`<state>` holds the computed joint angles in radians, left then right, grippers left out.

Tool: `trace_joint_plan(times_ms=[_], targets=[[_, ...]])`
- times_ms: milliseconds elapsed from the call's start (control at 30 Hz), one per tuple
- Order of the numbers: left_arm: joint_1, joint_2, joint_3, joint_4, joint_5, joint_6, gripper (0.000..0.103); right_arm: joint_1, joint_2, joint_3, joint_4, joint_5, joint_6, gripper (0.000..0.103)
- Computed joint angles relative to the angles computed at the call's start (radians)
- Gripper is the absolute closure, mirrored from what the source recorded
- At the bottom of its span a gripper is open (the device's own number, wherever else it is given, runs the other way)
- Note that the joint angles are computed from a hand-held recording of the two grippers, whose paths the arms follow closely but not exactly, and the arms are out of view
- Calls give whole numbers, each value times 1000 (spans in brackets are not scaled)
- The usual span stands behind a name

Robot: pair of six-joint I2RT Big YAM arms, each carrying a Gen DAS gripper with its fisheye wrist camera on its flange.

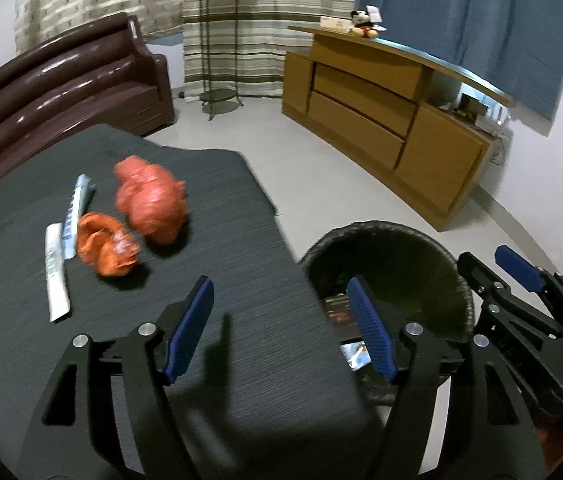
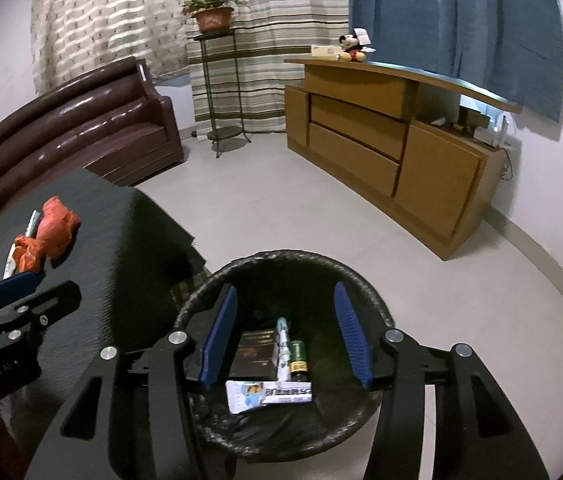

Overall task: Collect trash
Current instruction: 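Move both open grippers back toward the red bags on the table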

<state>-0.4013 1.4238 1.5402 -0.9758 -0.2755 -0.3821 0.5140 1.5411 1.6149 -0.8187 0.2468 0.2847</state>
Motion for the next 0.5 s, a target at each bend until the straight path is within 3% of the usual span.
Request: trace_joint_plan(times_ms=[500], targets=[[148, -105, -92, -56, -45, -44, 35, 82, 67, 93, -25, -42, -22, 52]])
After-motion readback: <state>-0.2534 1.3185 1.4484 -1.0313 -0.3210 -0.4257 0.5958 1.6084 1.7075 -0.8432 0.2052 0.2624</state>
